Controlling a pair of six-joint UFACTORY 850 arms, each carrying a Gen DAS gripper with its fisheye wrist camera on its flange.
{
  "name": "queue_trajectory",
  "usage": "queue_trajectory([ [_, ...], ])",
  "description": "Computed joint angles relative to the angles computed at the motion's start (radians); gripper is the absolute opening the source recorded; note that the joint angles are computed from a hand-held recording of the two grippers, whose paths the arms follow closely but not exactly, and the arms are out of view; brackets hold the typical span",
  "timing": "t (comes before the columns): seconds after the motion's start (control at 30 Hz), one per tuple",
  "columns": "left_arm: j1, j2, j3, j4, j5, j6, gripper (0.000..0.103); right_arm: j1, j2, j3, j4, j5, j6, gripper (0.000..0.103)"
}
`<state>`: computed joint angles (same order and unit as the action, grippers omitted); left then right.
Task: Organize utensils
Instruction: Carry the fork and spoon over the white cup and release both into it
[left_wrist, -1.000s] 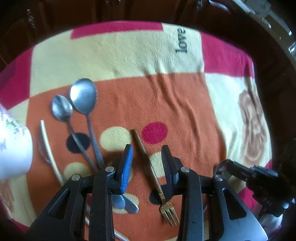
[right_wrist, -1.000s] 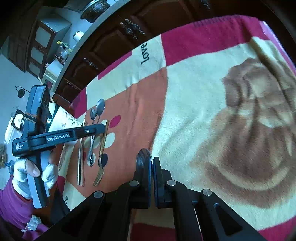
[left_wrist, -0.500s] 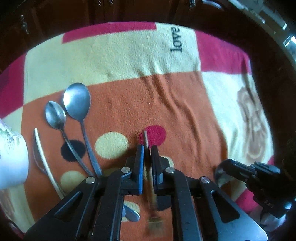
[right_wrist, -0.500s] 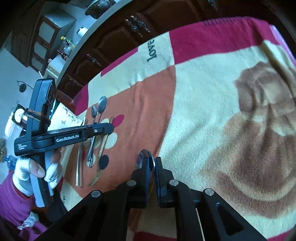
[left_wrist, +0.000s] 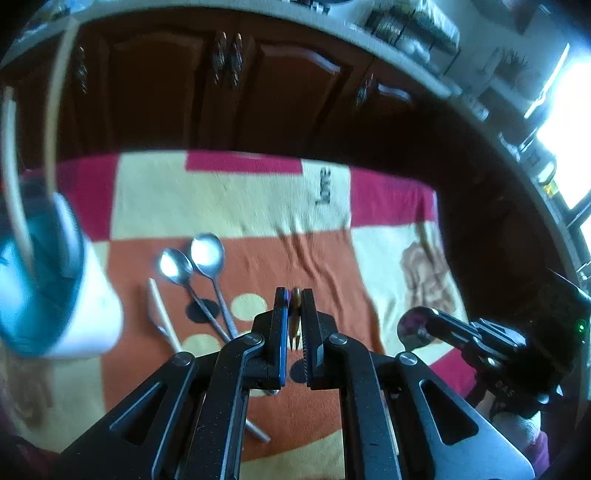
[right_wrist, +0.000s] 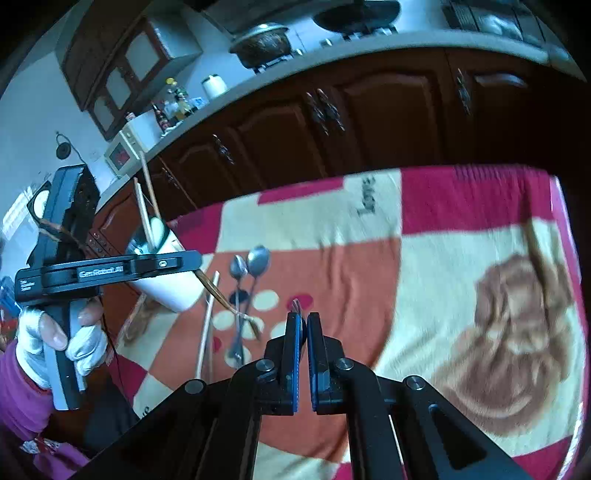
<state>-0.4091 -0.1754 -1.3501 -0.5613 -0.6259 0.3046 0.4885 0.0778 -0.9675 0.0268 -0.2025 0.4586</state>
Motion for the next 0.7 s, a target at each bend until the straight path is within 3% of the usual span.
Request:
queue_trajectory([
  [0.23, 0.086, 0.086, 0.007, -0.046, -0.036, 0.062, 0.005, 0.047, -0.042, -0.125, -0.266, -0.018, 0.235, 0.003],
  [0.43, 0.175, 0.149, -0.009, -0.073, -0.059, 0.119, 0.005, 0.096, -0.138, -0.304, -0.451, -0.026, 0.375, 0.003],
  [0.7, 0.295, 0.167, -0.049, -0.019, -0.040, 0.123, 0.005, 0.149, -0.385, -0.653, -0.373, -0.085, 0.220, 0.003],
])
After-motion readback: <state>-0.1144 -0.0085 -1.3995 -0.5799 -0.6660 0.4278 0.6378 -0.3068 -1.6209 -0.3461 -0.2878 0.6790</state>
